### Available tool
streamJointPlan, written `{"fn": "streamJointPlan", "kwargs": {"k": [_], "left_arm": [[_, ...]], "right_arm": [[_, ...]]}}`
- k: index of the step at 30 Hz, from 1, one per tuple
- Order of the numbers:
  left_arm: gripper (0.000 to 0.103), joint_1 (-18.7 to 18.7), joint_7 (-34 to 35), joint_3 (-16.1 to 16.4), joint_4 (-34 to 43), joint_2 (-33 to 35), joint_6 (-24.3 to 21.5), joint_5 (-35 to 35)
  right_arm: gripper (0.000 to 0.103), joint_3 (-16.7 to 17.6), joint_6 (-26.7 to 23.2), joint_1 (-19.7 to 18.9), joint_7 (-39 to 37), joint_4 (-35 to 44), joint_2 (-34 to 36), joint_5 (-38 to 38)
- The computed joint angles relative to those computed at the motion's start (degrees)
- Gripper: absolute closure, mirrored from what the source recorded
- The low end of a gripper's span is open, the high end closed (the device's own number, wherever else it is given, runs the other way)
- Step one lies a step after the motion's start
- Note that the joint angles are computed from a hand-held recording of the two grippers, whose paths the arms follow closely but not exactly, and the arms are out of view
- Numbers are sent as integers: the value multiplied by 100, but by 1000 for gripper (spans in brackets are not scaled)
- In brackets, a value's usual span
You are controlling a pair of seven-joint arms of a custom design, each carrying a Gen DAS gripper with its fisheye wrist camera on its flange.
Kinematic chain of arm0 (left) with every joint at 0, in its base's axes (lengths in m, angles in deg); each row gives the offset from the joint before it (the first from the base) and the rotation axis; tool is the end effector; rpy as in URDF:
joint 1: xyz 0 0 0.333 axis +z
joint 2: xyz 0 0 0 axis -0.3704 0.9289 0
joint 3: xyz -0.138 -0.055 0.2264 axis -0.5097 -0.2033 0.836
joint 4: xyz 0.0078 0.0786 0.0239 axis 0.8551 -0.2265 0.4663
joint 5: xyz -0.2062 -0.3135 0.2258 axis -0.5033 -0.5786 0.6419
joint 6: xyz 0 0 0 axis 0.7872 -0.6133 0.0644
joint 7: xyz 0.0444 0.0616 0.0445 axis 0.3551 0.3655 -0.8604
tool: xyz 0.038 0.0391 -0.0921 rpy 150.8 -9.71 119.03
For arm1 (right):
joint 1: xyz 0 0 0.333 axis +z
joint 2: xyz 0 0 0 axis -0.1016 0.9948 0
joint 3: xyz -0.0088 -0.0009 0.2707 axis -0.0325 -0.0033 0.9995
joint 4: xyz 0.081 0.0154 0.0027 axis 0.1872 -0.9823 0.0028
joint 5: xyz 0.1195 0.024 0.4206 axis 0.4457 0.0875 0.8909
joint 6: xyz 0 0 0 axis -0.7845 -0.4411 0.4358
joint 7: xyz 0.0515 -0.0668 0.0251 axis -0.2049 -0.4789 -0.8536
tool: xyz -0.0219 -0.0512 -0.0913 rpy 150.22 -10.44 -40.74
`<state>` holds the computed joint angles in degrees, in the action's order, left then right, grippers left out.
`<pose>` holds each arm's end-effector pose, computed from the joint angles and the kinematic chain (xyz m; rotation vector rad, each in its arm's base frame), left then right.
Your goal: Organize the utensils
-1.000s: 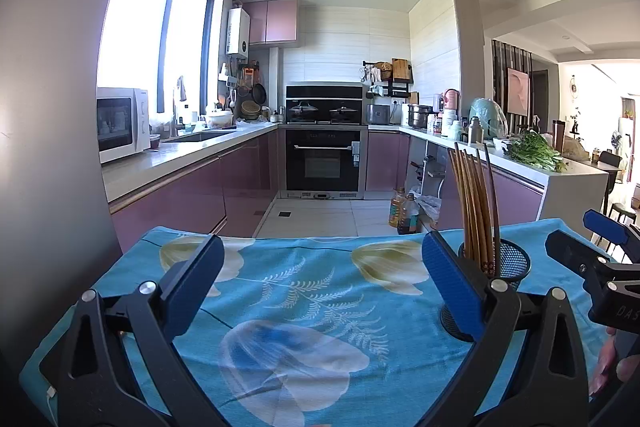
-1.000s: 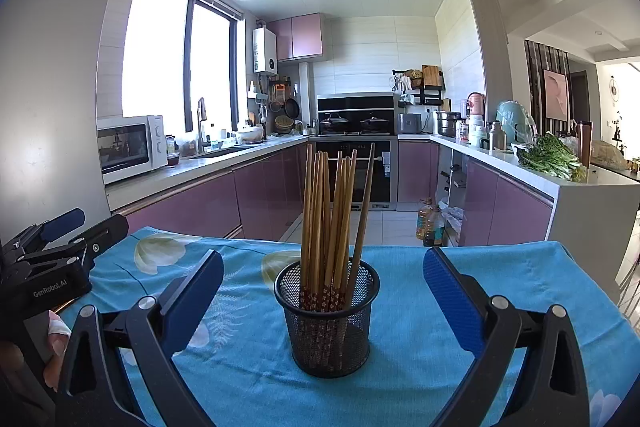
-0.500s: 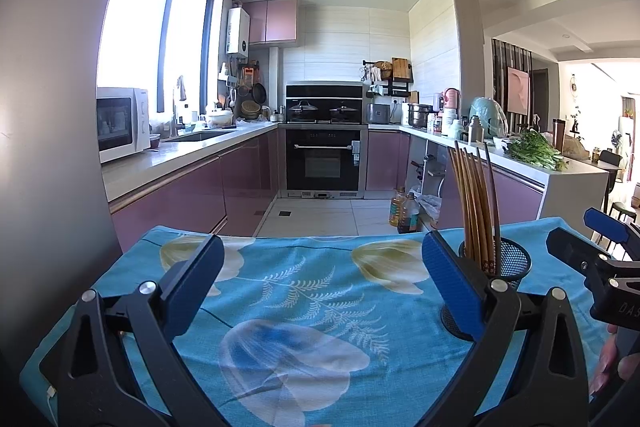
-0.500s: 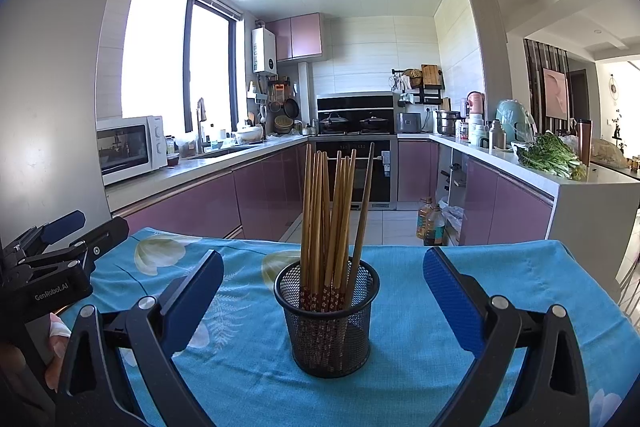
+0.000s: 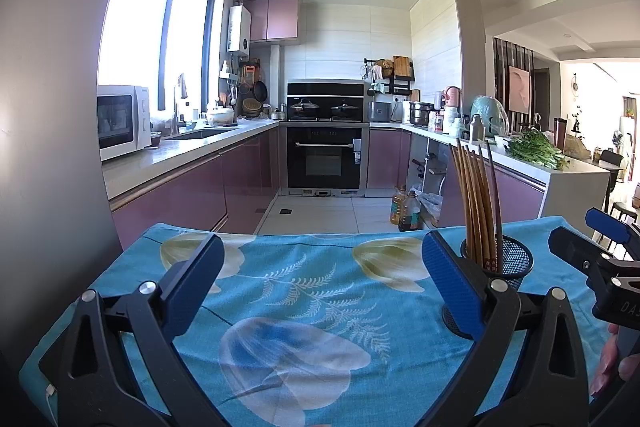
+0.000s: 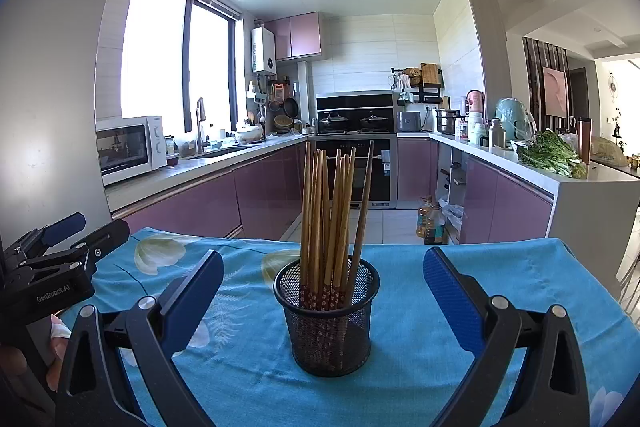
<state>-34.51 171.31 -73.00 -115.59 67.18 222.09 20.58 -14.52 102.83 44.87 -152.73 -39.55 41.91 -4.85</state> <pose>0.6849 -0.2824 0.3996 -1.1388 1.6755 -1.3524 0.5943 0.5334 0.3890 -1.2251 1.5988 -1.1569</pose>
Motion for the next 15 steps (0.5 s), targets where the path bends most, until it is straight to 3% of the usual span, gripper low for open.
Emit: {"fn": "streamJointPlan", "kwargs": {"k": [15], "left_arm": [[5, -5, 3, 4, -14, -4, -19, -4]], "right_arm": [[6, -4, 11, 1, 52, -28, -19, -16]]}}
